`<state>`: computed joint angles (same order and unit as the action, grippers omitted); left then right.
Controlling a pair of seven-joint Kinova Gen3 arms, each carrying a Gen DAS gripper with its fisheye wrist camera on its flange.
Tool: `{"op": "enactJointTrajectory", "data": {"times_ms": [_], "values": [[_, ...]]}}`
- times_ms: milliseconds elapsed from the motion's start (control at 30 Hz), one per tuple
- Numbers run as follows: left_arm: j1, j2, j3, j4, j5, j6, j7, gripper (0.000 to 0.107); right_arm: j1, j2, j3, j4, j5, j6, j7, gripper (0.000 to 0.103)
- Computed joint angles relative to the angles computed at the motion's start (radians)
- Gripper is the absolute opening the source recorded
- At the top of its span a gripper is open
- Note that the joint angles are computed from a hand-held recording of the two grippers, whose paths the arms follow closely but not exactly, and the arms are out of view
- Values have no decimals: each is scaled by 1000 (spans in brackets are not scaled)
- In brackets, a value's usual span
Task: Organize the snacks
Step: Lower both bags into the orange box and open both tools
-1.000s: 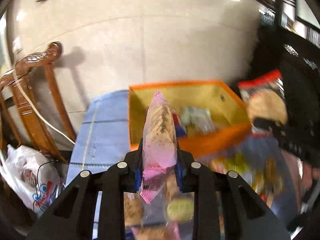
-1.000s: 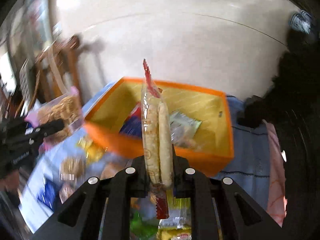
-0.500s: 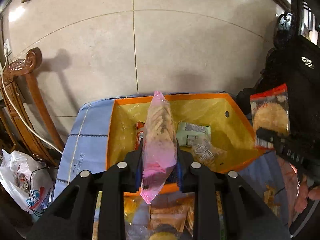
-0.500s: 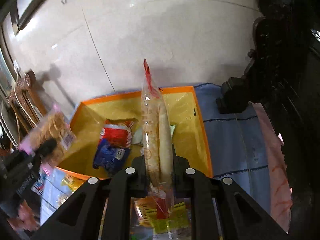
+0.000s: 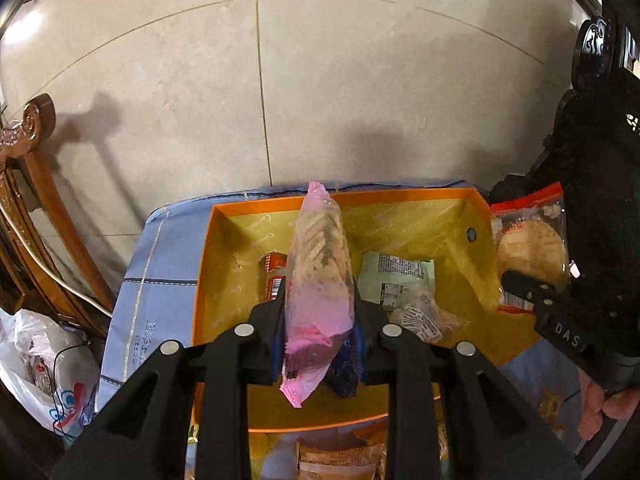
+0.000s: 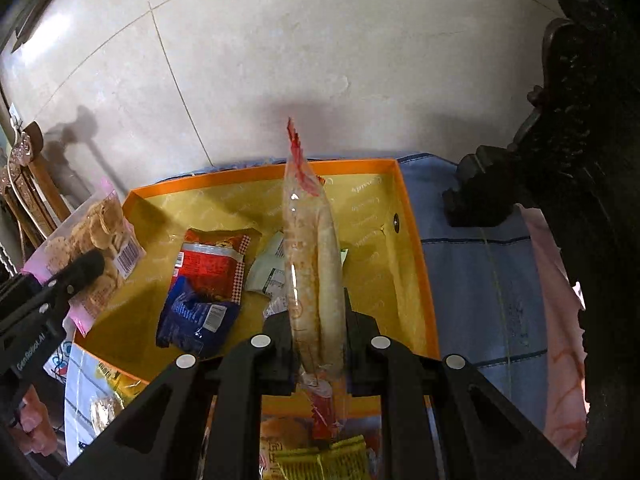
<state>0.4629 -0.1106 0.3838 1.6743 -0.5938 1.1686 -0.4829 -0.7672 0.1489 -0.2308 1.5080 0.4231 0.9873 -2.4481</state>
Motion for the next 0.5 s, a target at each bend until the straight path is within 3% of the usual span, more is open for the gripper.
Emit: {"op": "enactJointTrajectory", "data": {"times_ms": [133, 167, 200, 233, 333, 500], "values": [[19, 14, -33, 1, -6, -13, 13, 28, 46, 10, -32, -12, -20, -25, 38, 19], [11, 20, -15, 3, -41, -3, 50, 39, 57, 13, -34, -12, -36, -42, 60, 48], [-4, 27, 13, 3, -76, 17, 85, 92, 49, 21, -30, -20, -35, -43, 68, 100], [-7, 33, 23, 4, -95, 27, 103, 98, 23, 34, -10, -36, -19, -27, 63, 100], [14, -1, -27, 36, -60, -27, 69, 99, -58, 16, 56, -25, 54, 19, 2, 99], [-21, -55, 3, 72, -36, -18, 53, 99, 18, -38, -43, 14, 49, 47, -7, 99]]}}
